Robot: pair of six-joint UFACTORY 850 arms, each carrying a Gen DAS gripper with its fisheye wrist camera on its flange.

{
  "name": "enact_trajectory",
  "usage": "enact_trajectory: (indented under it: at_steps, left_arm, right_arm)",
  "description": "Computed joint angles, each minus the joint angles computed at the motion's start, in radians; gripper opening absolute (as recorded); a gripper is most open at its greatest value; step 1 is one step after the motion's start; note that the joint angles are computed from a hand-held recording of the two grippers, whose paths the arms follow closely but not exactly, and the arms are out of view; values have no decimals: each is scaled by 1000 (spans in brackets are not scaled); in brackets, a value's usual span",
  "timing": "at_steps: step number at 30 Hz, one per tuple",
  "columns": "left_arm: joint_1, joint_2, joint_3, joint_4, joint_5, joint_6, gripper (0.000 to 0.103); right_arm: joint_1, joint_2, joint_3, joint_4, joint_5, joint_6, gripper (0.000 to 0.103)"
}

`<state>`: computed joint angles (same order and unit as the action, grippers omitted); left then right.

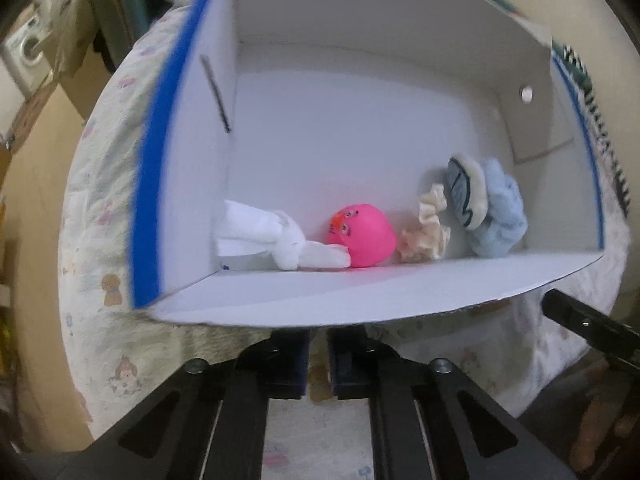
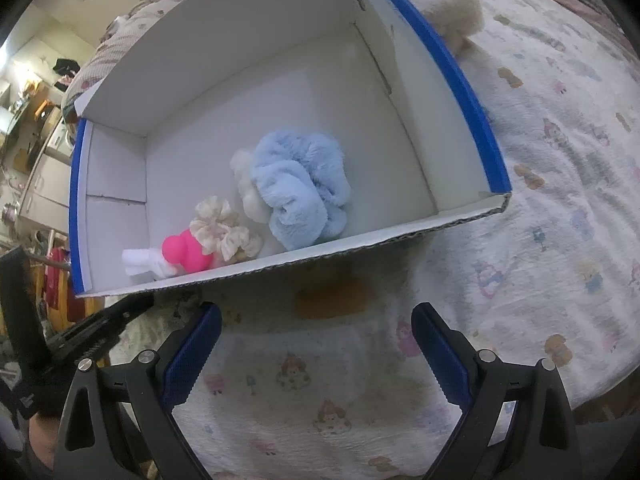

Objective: Organize soft objects
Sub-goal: 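Grasp the clear plastic bag with the left tool while the right tool grasps the peach sponge piece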

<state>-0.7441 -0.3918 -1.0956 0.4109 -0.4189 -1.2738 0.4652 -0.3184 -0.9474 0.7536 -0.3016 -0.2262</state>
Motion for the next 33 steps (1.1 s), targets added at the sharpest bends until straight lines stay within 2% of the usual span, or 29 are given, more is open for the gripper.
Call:
enact_trajectory:
  at_steps: [6,10,12,14,17,21,25,27,28,31,33]
  left_arm:
    - [14,110,105,16,52,-109,3]
    - [26,174,165,12,65,-146,3]
    - [25,194,188,21,66,-172,3]
    - [25,201,193,24,60,-185,3]
    - [26,197,191,23,52,-181,3]
    - [22,186,180,26,46,-170,3]
    - [21,181,174,34,44,-174,3]
    - [21,181,173,31,43,-172,3]
    - [22,181,173,30,43,-172,3]
    - [23,186,178,31,46,-178,3]
    - [22,189,181,37,48,-188,3]
  right_arm:
    - [-69,5,32,289,-69,-215,102]
    - [-95,-2,39,337,-100,-225,102]
    - [-88,-9,32,298,-98,-198,99]
    - [-68,-28,9,202,-91,-129,85]
    - [-29,-72,-42,-66,-87,80,83]
    - [11,-134,-108,-275,-93,205,80]
    - [36,-175,-146,-363,-109,237,41]
    - [53,-175,-147,-435,-100,281,32]
    - [57,-171,-144,-423,-98,255,15]
    - [61,-150,-127,-347,-107,156,6]
    - [61,-128,-105,-271,-108,85,6]
